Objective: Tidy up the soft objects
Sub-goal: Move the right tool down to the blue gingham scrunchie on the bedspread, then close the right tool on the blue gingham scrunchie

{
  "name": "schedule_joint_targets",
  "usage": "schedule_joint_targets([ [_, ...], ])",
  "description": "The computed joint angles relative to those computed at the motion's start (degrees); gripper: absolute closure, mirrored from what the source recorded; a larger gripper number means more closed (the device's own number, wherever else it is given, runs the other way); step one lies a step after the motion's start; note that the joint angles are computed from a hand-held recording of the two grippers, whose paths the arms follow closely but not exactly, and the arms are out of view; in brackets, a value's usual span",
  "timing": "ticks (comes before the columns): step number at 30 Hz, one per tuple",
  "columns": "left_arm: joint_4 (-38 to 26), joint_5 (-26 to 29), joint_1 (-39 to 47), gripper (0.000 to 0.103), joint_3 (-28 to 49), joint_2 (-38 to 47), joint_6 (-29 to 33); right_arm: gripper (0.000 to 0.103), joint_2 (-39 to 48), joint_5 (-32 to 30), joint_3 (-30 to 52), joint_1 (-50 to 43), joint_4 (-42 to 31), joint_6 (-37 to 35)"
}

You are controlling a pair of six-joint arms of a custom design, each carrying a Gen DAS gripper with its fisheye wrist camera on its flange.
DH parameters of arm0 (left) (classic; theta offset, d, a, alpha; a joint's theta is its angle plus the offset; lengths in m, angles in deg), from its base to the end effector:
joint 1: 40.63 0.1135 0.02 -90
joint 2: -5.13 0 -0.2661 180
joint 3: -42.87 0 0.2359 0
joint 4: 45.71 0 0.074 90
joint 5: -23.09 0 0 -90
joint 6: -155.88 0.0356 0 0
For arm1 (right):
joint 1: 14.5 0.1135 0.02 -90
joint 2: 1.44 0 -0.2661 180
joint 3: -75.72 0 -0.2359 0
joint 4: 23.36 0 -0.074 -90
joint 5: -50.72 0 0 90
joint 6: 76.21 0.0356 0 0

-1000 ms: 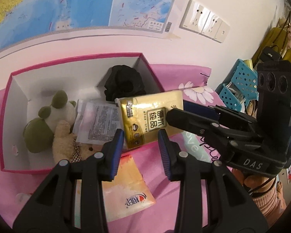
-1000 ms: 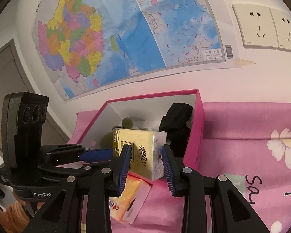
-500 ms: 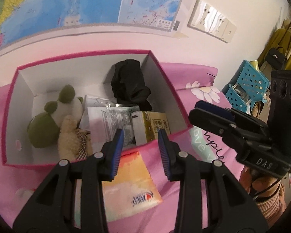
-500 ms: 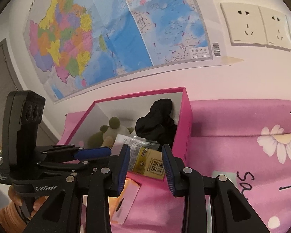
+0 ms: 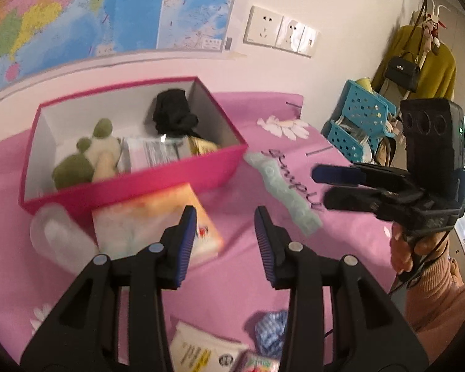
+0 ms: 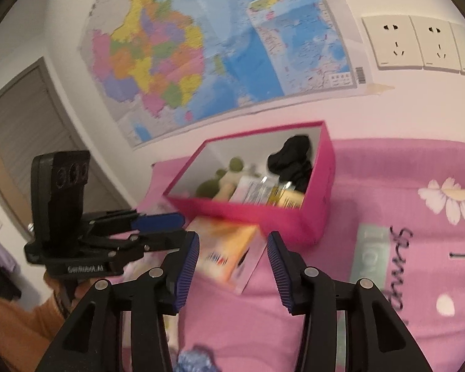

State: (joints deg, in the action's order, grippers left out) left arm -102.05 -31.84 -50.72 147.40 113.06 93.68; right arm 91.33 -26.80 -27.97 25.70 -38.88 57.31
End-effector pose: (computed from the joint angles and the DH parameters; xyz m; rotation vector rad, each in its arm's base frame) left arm 0.3798 -0.0884 0.2636 0.9953 2.2537 -0.6642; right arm 0.2733 0.2209 0.2548 0.1950 2.1718 0.6282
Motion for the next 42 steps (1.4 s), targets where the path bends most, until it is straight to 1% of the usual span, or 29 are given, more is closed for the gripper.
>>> schedule_joint_targets([
  [2,-1.25,0.9,0.75,0.062,-1.2,-0.22,1.41,0.047,-1.34,-0.55,-1.97,2.16,-0.12,0.58],
  [6,-1.58,1.04,1.72,0.062,-6.32,-1.94,4.06,0.045,-1.15,-1.29,-4.31,6.39,-1.23,3.25],
  [11,-1.55,0.99,2.85,0.062,-11.44,-3.8,6.35,0.045,4.3,-5.79,-4.98,9.94,-0.66,7.38],
  [15,-1.69,1.43,3.82,0.062,-14.27,-4.39,7.17,0.045,9.66,-7.17,-2.25,12.13,-2.34,8.67],
  [19,-1.08,0.78,4.15,0.062,-16.91,-5.25,8.02,0.045,12.01,-6.91,-0.74,13.08,-2.52,8.47],
  [22,-1.12,0.9,4.41,0.062,-17.8,-5.09,8.38,0.045,13.29,-4.24,1.61,14.03,-5.0,7.01],
  [23,-1.22,0.86,4.49,0.062,-17.96,-5.08,8.46,0.046,13.49,-4.11,1.73,14.05,-4.82,6.82],
  [25,-1.43,0.96,4.58,0.062,-18.45,-5.07,8.84,0.05,13.88,-3.16,1.8,14.63,-4.62,6.85],
  [27,-1.66,1.03,4.6,0.062,-18.9,-5.11,9.32,0.068,14.24,-2.28,2.31,15.03,-5.46,6.54],
  [32,-3.08,1.43,4.32,0.062,-19.09,-4.73,11.08,0.087,13.63,-0.72,1.89,15.78,-6.28,7.53],
  [33,-3.6,1.71,4.3,0.062,-19.03,-4.6,11.82,0.089,13.24,0.12,1.5,15.89,-6.14,8.15],
  [36,-6.66,2.53,4.02,0.062,-17.31,-3.0,14.16,0.092,11.53,2.41,-0.54,15.97,-3.67,10.46],
  [40,-11.64,1.41,3.35,0.062,-12.77,0.72,16.54,0.092,10.02,9.1,-1.29,18.12,-2.83,13.48],
  [42,-15.39,1.16,3.11,0.062,-9.49,3.15,18.03,0.093,9.54,13.12,-1.79,19.71,-1.92,15.31],
])
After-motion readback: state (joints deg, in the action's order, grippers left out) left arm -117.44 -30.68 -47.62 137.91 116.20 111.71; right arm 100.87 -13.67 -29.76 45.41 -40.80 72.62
